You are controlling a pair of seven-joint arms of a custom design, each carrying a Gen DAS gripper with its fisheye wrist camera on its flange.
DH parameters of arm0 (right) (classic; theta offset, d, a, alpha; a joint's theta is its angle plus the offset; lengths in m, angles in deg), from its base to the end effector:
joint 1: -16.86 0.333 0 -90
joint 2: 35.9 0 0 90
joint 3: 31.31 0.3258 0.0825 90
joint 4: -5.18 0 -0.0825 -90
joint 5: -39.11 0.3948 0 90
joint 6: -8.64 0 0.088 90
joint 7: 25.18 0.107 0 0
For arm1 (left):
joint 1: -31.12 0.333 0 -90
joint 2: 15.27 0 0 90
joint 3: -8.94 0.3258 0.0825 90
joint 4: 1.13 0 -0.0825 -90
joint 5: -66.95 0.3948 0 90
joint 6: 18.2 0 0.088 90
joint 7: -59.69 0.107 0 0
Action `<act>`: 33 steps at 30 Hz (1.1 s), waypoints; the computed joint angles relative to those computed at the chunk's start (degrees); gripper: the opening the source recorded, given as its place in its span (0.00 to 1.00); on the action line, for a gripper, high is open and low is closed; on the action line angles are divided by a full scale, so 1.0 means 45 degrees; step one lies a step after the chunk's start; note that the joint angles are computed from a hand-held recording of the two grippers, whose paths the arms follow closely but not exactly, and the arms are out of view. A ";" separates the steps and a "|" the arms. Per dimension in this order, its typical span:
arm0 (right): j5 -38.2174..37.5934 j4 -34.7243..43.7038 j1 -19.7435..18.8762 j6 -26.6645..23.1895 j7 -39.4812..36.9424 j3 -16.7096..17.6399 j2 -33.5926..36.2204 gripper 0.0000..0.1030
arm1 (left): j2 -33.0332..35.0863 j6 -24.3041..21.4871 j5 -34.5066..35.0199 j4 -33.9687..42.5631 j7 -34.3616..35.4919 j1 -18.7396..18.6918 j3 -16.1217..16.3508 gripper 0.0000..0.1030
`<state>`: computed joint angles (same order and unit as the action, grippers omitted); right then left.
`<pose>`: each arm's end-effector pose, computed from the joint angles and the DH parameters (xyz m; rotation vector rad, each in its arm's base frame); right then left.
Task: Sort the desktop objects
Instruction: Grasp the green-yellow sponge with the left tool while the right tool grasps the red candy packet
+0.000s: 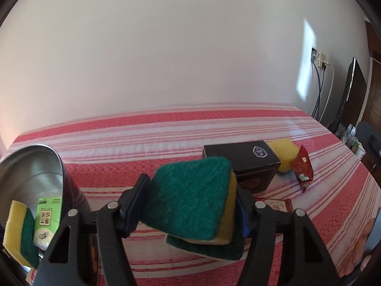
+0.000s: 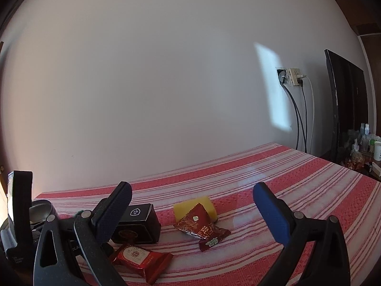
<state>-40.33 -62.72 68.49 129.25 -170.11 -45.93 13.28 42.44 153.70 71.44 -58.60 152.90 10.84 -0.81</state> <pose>0.6280 0.5007 0.3324 -0.8807 1.7534 -1.2557 0.7660 -0.3670 0.3647 -1.2342 2.0685 -1.1522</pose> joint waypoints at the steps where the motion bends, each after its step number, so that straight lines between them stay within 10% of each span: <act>1: 0.0018 -0.0135 0.0000 0.0007 0.0215 -0.0009 -0.0076 1.00 | -0.0533 0.1239 0.0111 -0.1110 -0.0079 -0.0036 0.0186 0.62; 4: 0.0068 -0.0827 -0.0168 0.0325 0.1191 0.0082 -0.0500 1.00 | -0.1502 0.4176 0.0151 -0.3255 -0.0412 -0.0420 0.0952 0.62; 9: 0.0385 -0.1940 -0.1183 0.2182 0.1929 0.0597 -0.1250 1.00 | -0.2025 0.5863 0.0673 -0.4636 -0.0195 0.0796 -0.0583 0.62; 19: 0.5419 0.0713 -0.3883 0.4476 -0.6614 0.2407 0.0359 1.00 | -0.1890 0.5490 0.1165 -0.4333 -0.0198 0.1444 -0.1284 0.63; 23: 0.6361 0.0700 -0.3830 0.4924 -0.7431 0.2209 0.0516 1.00 | -0.1760 0.5227 0.1355 -0.4156 -0.0214 0.1637 -0.1597 0.63; 31: 0.8500 0.4257 -0.3481 0.2183 -1.2116 0.1873 0.2490 0.98 | -0.1759 0.5162 0.1368 -0.4180 -0.0182 0.1649 -0.1634 0.63; 33: 0.9166 0.4719 -0.3565 0.2164 -1.2749 0.1913 0.2796 0.76 | -0.1913 0.5214 0.1469 -0.4468 -0.0185 0.1872 -0.1774 0.66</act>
<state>0.91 -41.49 52.45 138.99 -227.47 -37.32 25.86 33.84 177.16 78.06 -78.70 152.07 19.26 -8.79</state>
